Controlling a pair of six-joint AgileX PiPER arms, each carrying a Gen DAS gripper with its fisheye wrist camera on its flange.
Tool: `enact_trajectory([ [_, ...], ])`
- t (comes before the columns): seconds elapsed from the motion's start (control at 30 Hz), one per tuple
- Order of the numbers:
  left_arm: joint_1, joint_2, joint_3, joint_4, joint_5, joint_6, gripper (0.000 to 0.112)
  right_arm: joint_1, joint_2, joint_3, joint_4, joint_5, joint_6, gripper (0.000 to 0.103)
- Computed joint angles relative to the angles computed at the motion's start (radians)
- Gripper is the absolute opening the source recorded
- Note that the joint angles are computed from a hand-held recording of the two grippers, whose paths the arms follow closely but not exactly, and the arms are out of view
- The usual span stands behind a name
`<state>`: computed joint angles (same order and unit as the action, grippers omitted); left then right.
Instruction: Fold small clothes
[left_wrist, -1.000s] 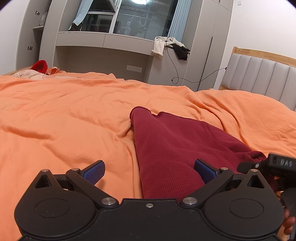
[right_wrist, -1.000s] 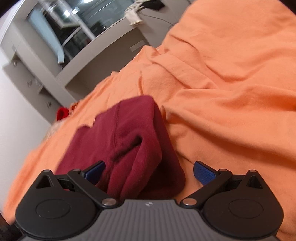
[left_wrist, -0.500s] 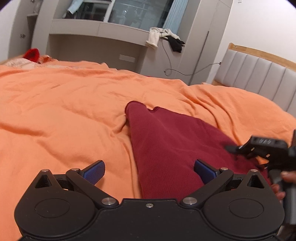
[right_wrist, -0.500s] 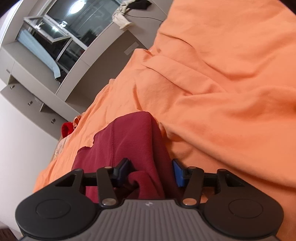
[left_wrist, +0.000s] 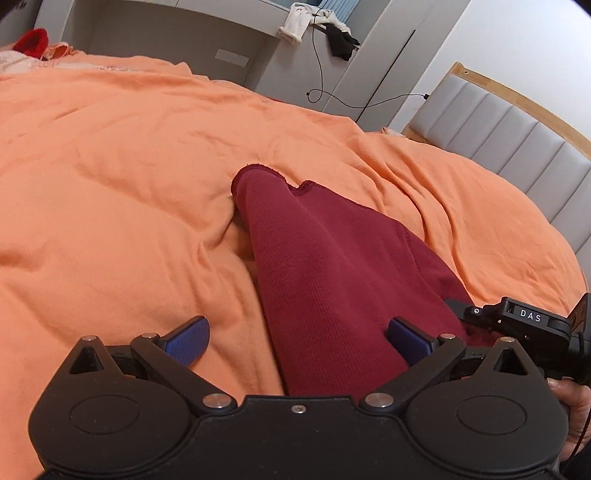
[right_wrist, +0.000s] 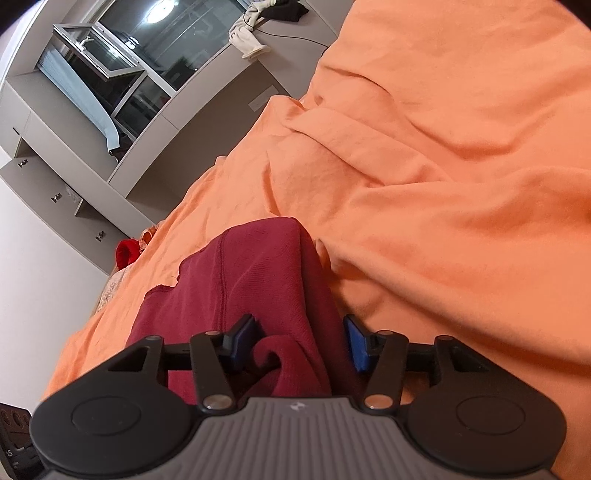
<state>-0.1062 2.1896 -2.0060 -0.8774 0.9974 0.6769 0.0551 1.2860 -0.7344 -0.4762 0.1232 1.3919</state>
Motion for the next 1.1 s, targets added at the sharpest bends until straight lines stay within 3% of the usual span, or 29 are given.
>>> enact_trajectory([
  [0.33, 0.004, -0.023, 0.046, -0.021, -0.025, 0.026, 0.103, 0.011, -0.003, 0.019, -0.239, -0.01, 0.247, 0.059],
  [0.4, 0.006, -0.031, 0.059, -0.026, -0.027, 0.034, 0.102, 0.018, -0.006, 0.02, -0.302, -0.003, 0.3, 0.054],
  [0.47, 0.007, -0.031, 0.061, -0.028, -0.028, 0.037, 0.102, 0.035, -0.014, 0.022, -0.427, 0.005, 0.409, 0.041],
  [0.5, 0.008, -0.032, 0.062, -0.03, -0.029, 0.039, 0.102, 0.052, -0.015, 0.016, -0.487, 0.025, 0.452, 0.039],
  [0.57, 0.009, -0.033, 0.059, -0.042, -0.019, 0.06, 0.093, 0.101, -0.014, -0.006, -0.572, 0.093, 0.487, 0.031],
  [0.63, 0.014, -0.024, 0.037, -0.069, 0.017, 0.085, 0.073, 0.161, -0.01, -0.031, -0.639, 0.176, 0.498, 0.029],
  [0.8, 0.0, -0.026, 0.034, -0.047, 0.003, 0.075, 0.059, 0.286, 0.002, -0.07, -0.751, 0.331, 0.508, 0.027],
  [0.83, -0.001, -0.027, 0.034, -0.04, -0.006, 0.067, 0.051, 0.304, 0.002, -0.075, -0.769, 0.352, 0.507, 0.027],
  [0.93, 0.0, -0.067, 0.1, -0.056, -0.088, 0.067, 0.022, 0.385, 0.008, -0.094, -0.85, 0.441, 0.535, 0.026],
  [1.1, -0.011, -0.175, 0.275, -0.193, -0.238, 0.287, 0.014, 0.517, 0.051, -0.145, -0.976, 0.599, 0.553, 0.025],
])
